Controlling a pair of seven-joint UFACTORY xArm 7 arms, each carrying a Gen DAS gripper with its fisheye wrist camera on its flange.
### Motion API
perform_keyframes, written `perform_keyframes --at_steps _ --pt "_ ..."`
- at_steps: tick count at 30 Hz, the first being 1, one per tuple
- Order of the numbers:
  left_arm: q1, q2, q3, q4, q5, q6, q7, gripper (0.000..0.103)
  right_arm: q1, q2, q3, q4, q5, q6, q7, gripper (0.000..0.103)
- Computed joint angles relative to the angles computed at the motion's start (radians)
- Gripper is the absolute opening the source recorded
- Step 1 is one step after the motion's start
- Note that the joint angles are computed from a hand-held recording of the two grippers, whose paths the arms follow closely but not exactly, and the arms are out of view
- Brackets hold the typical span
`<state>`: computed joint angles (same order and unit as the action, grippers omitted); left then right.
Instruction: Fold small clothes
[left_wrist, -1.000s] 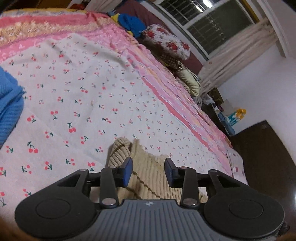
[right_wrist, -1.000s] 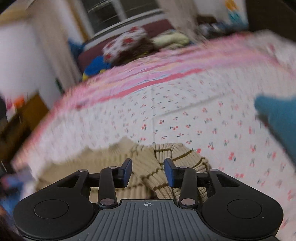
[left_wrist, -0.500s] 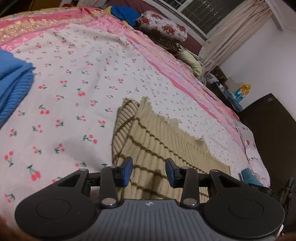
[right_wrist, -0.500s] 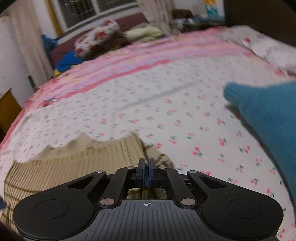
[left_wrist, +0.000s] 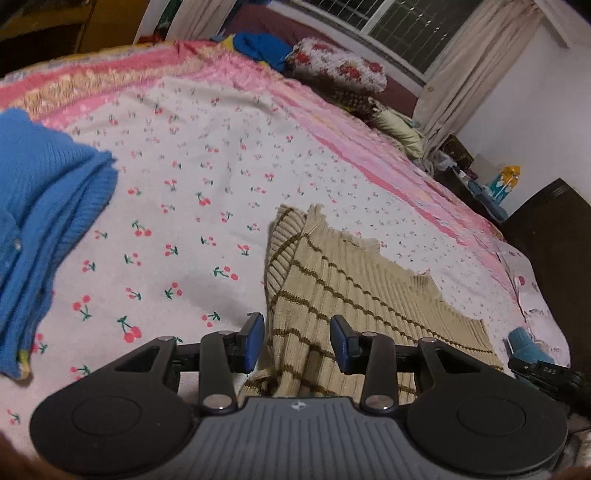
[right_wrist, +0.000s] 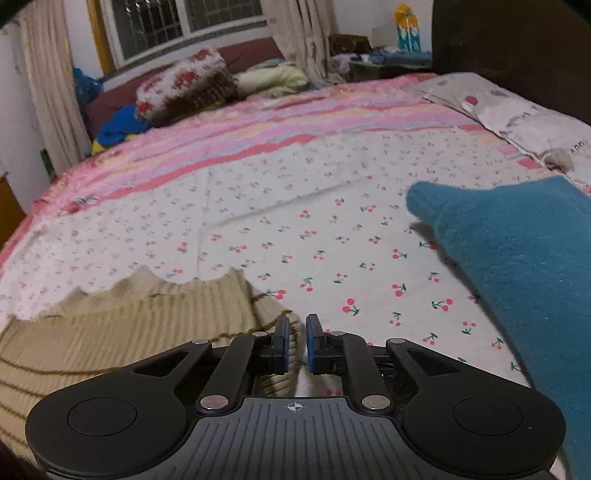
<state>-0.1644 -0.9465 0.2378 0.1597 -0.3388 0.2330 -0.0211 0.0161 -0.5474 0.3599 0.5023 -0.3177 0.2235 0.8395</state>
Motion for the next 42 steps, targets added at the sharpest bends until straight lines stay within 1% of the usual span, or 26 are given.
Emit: perform_keyframes --at_steps 2,4,7,8,12,16,18,22,25,28,31,32,34,36,37,39,42 --pt "0.015 -0.026 -0.024 -0.013 0.012 0.007 -0.004 0.044 0.064 -0.026 -0.036 -0.028 0.028 -0.015 -0.032 0.012" --pt "0.027 -0.035 -0.043 -0.022 0.026 0.018 -0.012 0.044 0.106 -0.039 -0.05 -0.056 0.049 -0.035 -0.062 0.012" --pt "0.045 -0.015 -0.053 -0.024 0.037 0.054 -0.029 0.044 0.075 -0.019 0.003 -0.055 0.041 -0.01 -0.054 0.012" --pt "0.056 -0.007 -0.06 -0.023 0.042 0.07 -0.038 0.044 0.071 -0.008 0.004 -0.058 0.045 -0.015 -0.046 0.012" --pt "0.072 -0.022 -0.064 -0.04 0.044 0.089 -0.053 0.044 0.094 -0.008 -0.038 -0.063 0.074 -0.021 -0.053 0.013" --pt "0.089 -0.059 -0.088 -0.051 0.06 0.095 -0.069 0.044 0.096 -0.07 -0.038 -0.096 0.086 -0.033 -0.049 0.013" --pt "0.091 -0.058 -0.09 -0.048 0.067 0.113 -0.076 0.044 0.1 -0.093 -0.038 -0.116 0.095 -0.04 -0.053 0.013" --pt "0.108 -0.071 -0.114 -0.053 0.085 0.134 -0.098 0.044 0.099 -0.06 -0.035 -0.101 0.109 0.039 -0.053 0.013" --pt "0.121 -0.11 -0.122 -0.062 0.097 0.148 -0.112 0.044 0.128 -0.093 -0.069 -0.138 0.138 -0.004 -0.047 0.013" --pt "0.13 -0.118 -0.136 -0.06 0.111 0.155 -0.128 0.044 0.137 -0.138 -0.073 -0.168 0.152 -0.039 -0.047 0.013" --pt "0.128 -0.116 -0.146 -0.058 0.118 0.158 -0.151 0.044 0.133 -0.156 -0.062 -0.181 0.161 -0.063 -0.046 0.013" --pt "0.125 -0.114 -0.148 -0.058 0.12 0.161 -0.156 0.044 0.145 -0.155 -0.071 -0.185 0.169 -0.069 -0.053 0.013" --pt "0.121 -0.1 -0.16 -0.052 0.129 0.175 -0.169 0.044 0.167 -0.133 -0.082 -0.183 0.177 -0.056 -0.077 0.013" --pt "0.121 -0.092 -0.17 -0.053 0.138 0.182 -0.182 0.044 0.169 -0.105 -0.079 -0.176 0.176 -0.032 -0.095 0.013" --pt "0.121 -0.097 -0.173 -0.056 0.139 0.186 -0.19 0.044 0.17 -0.098 -0.083 -0.182 0.18 -0.04 -0.097 0.013" --pt "0.12 -0.123 -0.172 -0.068 0.141 0.187 -0.2 0.044 0.182 -0.103 -0.104 -0.183 0.196 -0.037 -0.106 0.013" --pt "0.117 -0.158 -0.16 -0.081 0.143 0.187 -0.204 0.044 0.164 -0.142 -0.094 -0.193 0.2 -0.032 -0.096 0.013"
